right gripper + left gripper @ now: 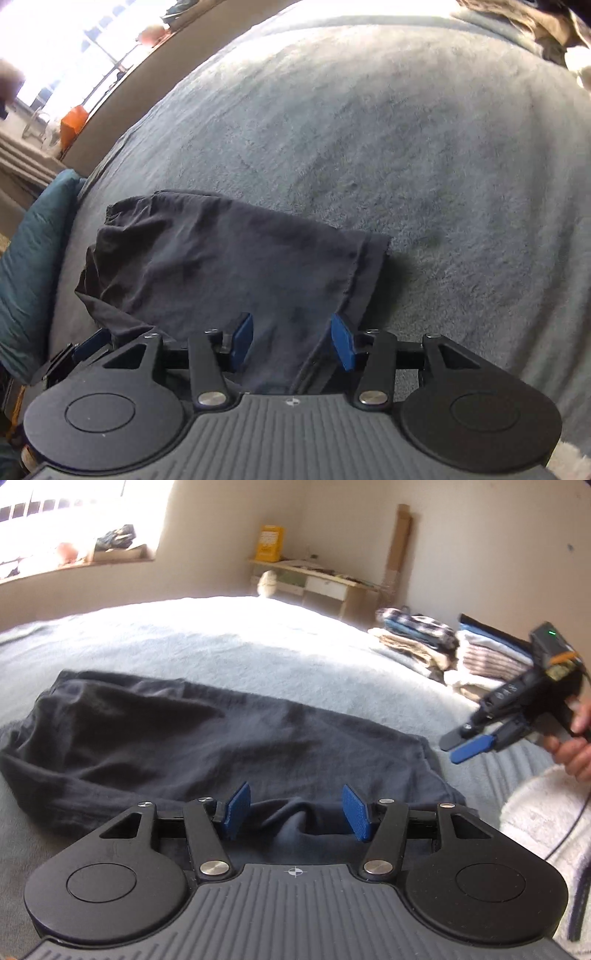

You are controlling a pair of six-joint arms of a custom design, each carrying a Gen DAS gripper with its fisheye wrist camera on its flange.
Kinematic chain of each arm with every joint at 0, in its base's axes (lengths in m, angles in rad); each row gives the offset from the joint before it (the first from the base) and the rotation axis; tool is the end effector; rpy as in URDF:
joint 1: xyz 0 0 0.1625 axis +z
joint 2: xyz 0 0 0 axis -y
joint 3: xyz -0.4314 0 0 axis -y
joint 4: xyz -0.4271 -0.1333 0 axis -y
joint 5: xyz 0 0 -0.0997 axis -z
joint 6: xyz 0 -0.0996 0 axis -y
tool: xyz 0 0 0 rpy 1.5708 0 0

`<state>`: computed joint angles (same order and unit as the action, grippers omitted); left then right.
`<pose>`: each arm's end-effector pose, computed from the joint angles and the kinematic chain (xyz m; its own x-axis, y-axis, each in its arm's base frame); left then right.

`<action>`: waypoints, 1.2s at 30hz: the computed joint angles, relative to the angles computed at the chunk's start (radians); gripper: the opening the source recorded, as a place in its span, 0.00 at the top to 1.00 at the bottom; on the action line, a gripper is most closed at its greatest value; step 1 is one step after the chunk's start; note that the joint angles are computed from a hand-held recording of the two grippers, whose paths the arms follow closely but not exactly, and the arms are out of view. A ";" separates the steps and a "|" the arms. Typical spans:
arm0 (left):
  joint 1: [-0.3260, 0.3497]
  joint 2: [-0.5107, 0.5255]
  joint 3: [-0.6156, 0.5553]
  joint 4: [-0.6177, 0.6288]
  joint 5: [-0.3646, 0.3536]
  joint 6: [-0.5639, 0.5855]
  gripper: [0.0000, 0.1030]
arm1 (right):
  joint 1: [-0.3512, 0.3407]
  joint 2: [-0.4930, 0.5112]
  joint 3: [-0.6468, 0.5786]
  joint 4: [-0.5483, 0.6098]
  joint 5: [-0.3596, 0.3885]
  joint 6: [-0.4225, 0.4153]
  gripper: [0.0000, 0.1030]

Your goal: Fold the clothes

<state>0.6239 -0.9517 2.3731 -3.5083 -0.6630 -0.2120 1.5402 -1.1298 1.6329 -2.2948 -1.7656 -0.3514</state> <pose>-0.2260 -0.4236 0.0874 -0.8087 0.1593 -0.5663 0.5480 0.5540 -0.6267 0.0933 -0.6802 0.2732 -0.9298 -0.2677 0.2527 -0.3091 0.9406 -0.1407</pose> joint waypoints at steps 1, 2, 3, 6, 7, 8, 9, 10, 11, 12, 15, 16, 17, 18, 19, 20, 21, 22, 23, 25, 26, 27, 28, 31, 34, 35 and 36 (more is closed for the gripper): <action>-0.007 0.013 -0.009 0.002 -0.031 0.054 0.46 | -0.009 0.004 -0.013 0.022 -0.003 0.055 0.52; -0.014 0.027 -0.018 0.006 -0.061 0.104 0.47 | -0.017 0.005 -0.024 0.041 -0.004 0.103 0.52; -0.018 0.044 -0.026 0.013 -0.093 0.155 0.48 | -0.024 0.002 -0.026 0.052 -0.002 0.134 0.52; -0.020 0.100 -0.057 0.049 -0.188 0.273 0.53 | -0.040 -0.016 -0.022 0.078 0.004 0.177 0.51; -0.016 0.116 -0.067 0.062 -0.213 0.292 0.56 | -0.042 -0.022 -0.019 0.086 0.004 0.182 0.51; -0.011 0.129 -0.077 0.074 -0.234 0.304 0.59 | -0.045 -0.028 -0.017 0.096 0.005 0.189 0.51; -0.004 0.138 -0.086 0.083 -0.250 0.305 0.60 | -0.049 -0.032 -0.017 0.109 0.010 0.200 0.51; 0.003 0.148 -0.096 0.093 -0.265 0.306 0.61 | -0.053 -0.036 -0.017 0.122 0.015 0.211 0.51; 0.009 0.155 -0.105 0.103 -0.280 0.309 0.61 | -0.057 -0.038 -0.017 0.133 0.019 0.225 0.51; 0.013 0.161 -0.115 0.118 -0.296 0.314 0.61 | -0.062 -0.036 -0.021 0.140 0.020 0.245 0.51; 0.018 0.185 -0.148 0.169 -0.326 0.353 0.60 | -0.077 -0.028 -0.032 0.158 0.026 0.305 0.49; 0.015 0.195 -0.157 0.186 -0.329 0.369 0.60 | -0.082 -0.025 -0.035 0.161 0.028 0.322 0.48; 0.014 0.205 -0.166 0.199 -0.326 0.390 0.59 | -0.086 -0.021 -0.038 0.158 0.032 0.332 0.42; 0.010 0.216 -0.172 0.202 -0.319 0.407 0.57 | -0.089 -0.016 -0.041 0.155 0.036 0.342 0.39; 0.004 0.226 -0.176 0.202 -0.311 0.420 0.55 | -0.092 -0.012 -0.045 0.152 0.040 0.349 0.39; 0.000 0.237 -0.181 0.201 -0.301 0.429 0.55 | -0.093 -0.005 -0.049 0.148 0.044 0.346 0.38; -0.002 0.247 -0.186 0.197 -0.289 0.431 0.55 | -0.092 0.001 -0.053 0.143 0.046 0.339 0.38; -0.002 0.254 -0.189 0.192 -0.280 0.428 0.55 | -0.091 0.008 -0.057 0.139 0.047 0.334 0.37; -0.001 0.259 -0.192 0.187 -0.273 0.422 0.55 | -0.090 0.018 -0.063 0.135 0.047 0.332 0.37; 0.005 0.264 -0.193 0.175 -0.271 0.406 0.58 | -0.087 0.038 -0.073 0.129 0.045 0.328 0.37; 0.009 0.263 -0.192 0.170 -0.274 0.398 0.61 | -0.086 0.048 -0.078 0.126 0.044 0.326 0.37; 0.014 0.261 -0.190 0.165 -0.279 0.389 0.65 | -0.086 0.058 -0.083 0.124 0.044 0.323 0.36; 0.019 0.258 -0.188 0.160 -0.284 0.381 0.67 | -0.086 0.068 -0.088 0.123 0.048 0.316 0.36; 0.034 0.251 -0.182 0.145 -0.298 0.356 0.73 | -0.085 0.087 -0.096 0.120 0.061 0.286 0.36; 0.051 0.245 -0.178 0.124 -0.323 0.322 0.80 | -0.088 0.089 -0.085 0.099 0.075 0.261 0.37; 0.060 0.242 -0.178 0.117 -0.337 0.305 0.81 | -0.088 0.087 -0.079 0.088 0.077 0.254 0.39; 0.070 0.237 -0.177 0.109 -0.354 0.284 0.84 | -0.089 0.086 -0.073 0.078 0.079 0.245 0.44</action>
